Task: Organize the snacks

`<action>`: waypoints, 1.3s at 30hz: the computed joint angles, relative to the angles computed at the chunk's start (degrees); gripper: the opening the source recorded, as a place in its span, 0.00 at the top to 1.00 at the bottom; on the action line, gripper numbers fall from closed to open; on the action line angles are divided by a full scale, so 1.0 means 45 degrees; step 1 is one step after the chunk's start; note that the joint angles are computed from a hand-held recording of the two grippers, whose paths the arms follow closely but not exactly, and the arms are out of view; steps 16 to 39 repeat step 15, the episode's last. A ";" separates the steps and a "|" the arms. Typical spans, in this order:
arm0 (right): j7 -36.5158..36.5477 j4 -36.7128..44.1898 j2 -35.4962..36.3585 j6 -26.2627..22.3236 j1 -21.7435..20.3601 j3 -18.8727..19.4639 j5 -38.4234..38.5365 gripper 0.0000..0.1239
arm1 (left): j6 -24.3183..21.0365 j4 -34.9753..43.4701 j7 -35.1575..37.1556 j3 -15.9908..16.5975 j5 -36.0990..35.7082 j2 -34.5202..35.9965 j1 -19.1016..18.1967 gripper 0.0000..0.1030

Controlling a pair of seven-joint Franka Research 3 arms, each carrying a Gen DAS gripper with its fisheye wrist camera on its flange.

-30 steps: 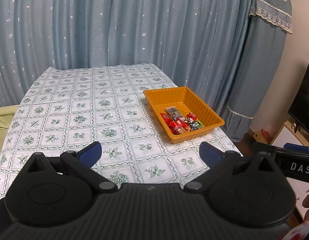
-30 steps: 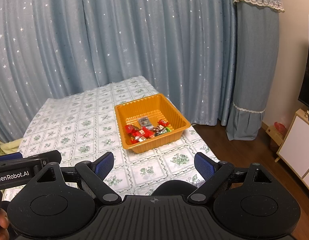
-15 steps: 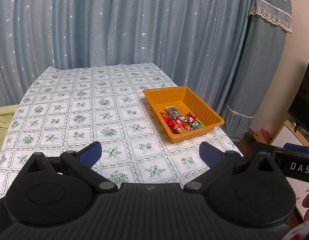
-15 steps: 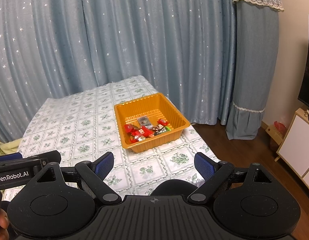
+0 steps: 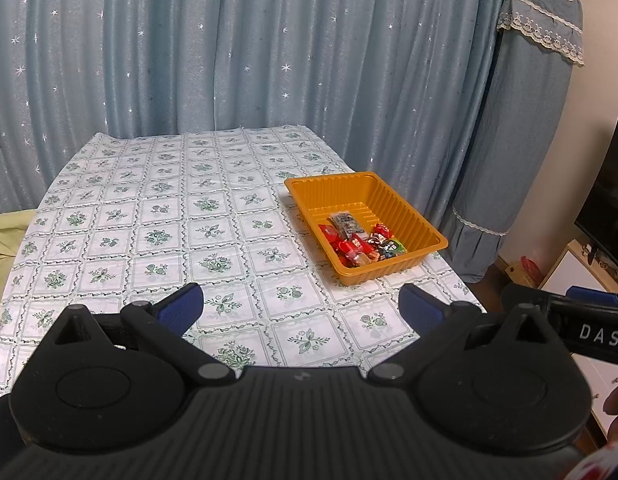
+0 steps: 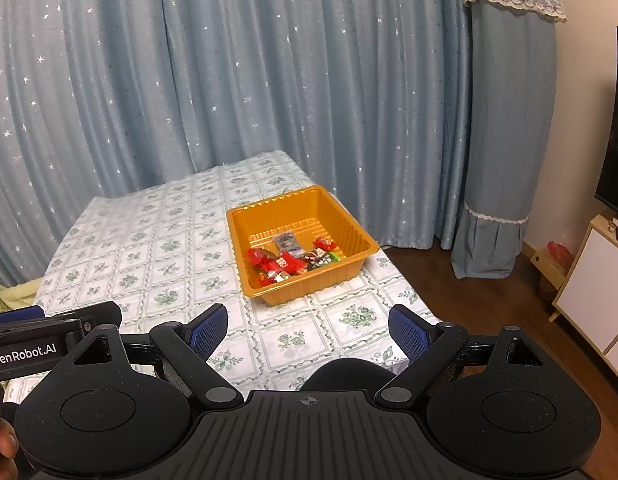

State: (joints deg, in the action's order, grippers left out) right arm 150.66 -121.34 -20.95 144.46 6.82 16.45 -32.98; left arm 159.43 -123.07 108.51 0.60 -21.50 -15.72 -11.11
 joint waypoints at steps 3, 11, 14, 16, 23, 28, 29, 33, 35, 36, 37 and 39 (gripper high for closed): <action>0.0043 0.0020 0.0017 -0.0023 0.0007 0.0022 -0.0022 0.30 | 0.0009 -0.0010 -0.0010 -0.0008 0.0005 -0.0004 0.0006 0.00; 0.0070 0.0042 0.0039 -0.0044 0.0053 -0.0012 -0.0048 0.30 | 0.0182 -0.0116 0.0327 0.0123 -0.0362 -0.0015 -0.0157 0.00; 0.0073 0.0065 0.0060 -0.0066 0.0069 -0.0006 -0.0026 0.30 | 0.0528 -0.0266 0.0249 0.0071 -0.0312 -0.0020 -0.0150 0.00; 0.0115 0.0067 0.0064 -0.0066 0.0055 0.0009 -0.0061 0.30 | 0.0505 -0.0244 0.0284 0.0120 -0.0367 0.0007 -0.0191 0.00; 0.0115 0.0067 0.0064 -0.0066 0.0055 0.0009 -0.0061 0.30 | 0.0505 -0.0244 0.0284 0.0120 -0.0367 0.0007 -0.0191 0.00; 0.0115 0.0067 0.0064 -0.0066 0.0055 0.0009 -0.0061 0.30 | 0.0505 -0.0244 0.0284 0.0120 -0.0367 0.0007 -0.0191 0.00; 0.0115 0.0067 0.0064 -0.0066 0.0055 0.0009 -0.0061 0.30 | 0.0505 -0.0244 0.0284 0.0120 -0.0367 0.0007 -0.0191 0.00; 0.0115 0.0067 0.0064 -0.0066 0.0055 0.0009 -0.0061 0.30 | 0.0505 -0.0244 0.0284 0.0120 -0.0367 0.0007 -0.0191 0.00; 0.0115 0.0067 0.0064 -0.0066 0.0055 0.0009 -0.0061 0.30 | 0.0505 -0.0244 0.0284 0.0120 -0.0367 0.0007 -0.0191 0.00; 0.0115 0.0067 0.0064 -0.0066 0.0055 0.0009 -0.0061 0.30 | 0.0505 -0.0244 0.0284 0.0120 -0.0367 0.0007 -0.0191 0.00; 0.0115 0.0067 0.0064 -0.0066 0.0055 0.0009 -0.0061 0.30 | 0.0505 -0.0244 0.0284 0.0120 -0.0367 0.0007 -0.0191 0.00; 0.0115 0.0067 0.0064 -0.0066 0.0055 0.0009 -0.0061 0.30 | 0.0505 -0.0244 0.0284 0.0120 -0.0367 0.0007 -0.0191 0.00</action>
